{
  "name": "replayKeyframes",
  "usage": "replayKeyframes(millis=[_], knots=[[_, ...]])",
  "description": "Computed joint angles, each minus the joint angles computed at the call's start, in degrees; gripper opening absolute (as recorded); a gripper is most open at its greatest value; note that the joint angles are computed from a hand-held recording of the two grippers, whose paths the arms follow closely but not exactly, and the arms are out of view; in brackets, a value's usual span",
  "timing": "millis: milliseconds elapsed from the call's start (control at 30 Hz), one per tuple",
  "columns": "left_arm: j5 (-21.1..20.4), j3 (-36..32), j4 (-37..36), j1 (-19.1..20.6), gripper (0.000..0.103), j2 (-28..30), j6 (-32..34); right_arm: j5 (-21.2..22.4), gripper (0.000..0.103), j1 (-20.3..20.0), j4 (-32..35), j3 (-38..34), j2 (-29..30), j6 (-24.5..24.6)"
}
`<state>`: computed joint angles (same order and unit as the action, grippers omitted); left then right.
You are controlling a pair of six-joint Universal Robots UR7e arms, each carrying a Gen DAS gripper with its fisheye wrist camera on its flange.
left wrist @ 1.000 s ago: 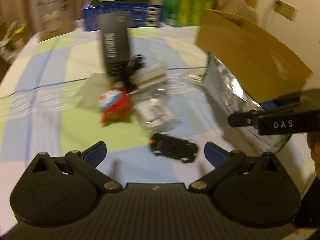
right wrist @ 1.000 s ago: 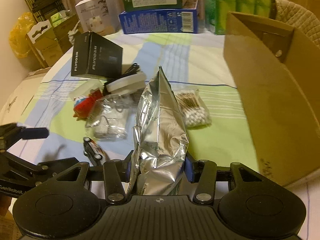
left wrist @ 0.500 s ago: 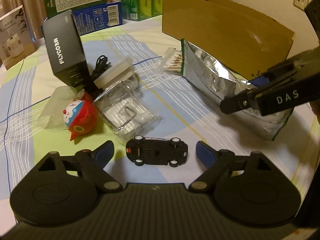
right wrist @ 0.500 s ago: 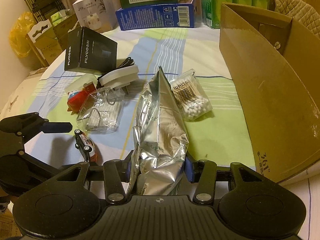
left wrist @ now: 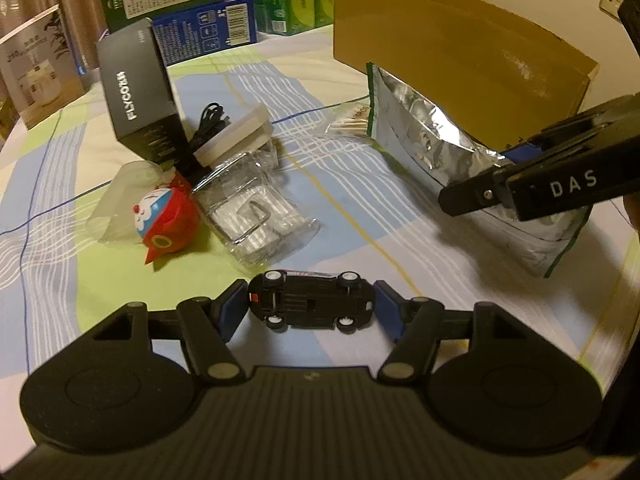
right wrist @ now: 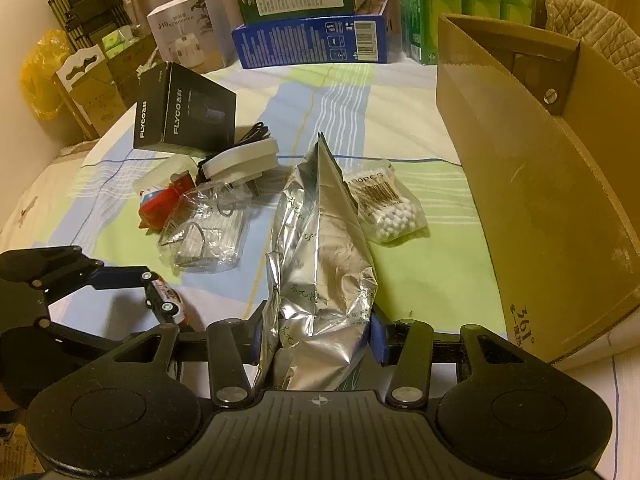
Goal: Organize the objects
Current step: 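Carry the foil bag with the right gripper into the cardboard box while the left holds the car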
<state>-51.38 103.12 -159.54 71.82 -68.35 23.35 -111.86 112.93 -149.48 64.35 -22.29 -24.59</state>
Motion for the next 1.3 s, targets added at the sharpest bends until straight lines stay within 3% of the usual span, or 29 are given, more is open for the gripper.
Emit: replayKeyframes(millis=[333,733,1033,1300], knots=[[2.38,1.05,1.14,-2.79,0.063,-2.77,-4.98,2.02,0.045,1.26,-1.45,1.86,-2.0,0.91],[7.81,-1.21,5.7,-8.79,0.063,-4.01,-9.96,3.15,0.045,3.2,-1.9,2.69,-6.23,1.11],[7.44,-7.52,8.81,-13.21,0.063,-0.13,-12.08,2.64,0.045,3.29,1.26,-1.61,-8.9,0.64],[4.07,-16.95,9.61,-15.41,0.063,7.52,-10.63,-2.35,0.045,1.46,5.06,-10.75,-8.05,-1.46]])
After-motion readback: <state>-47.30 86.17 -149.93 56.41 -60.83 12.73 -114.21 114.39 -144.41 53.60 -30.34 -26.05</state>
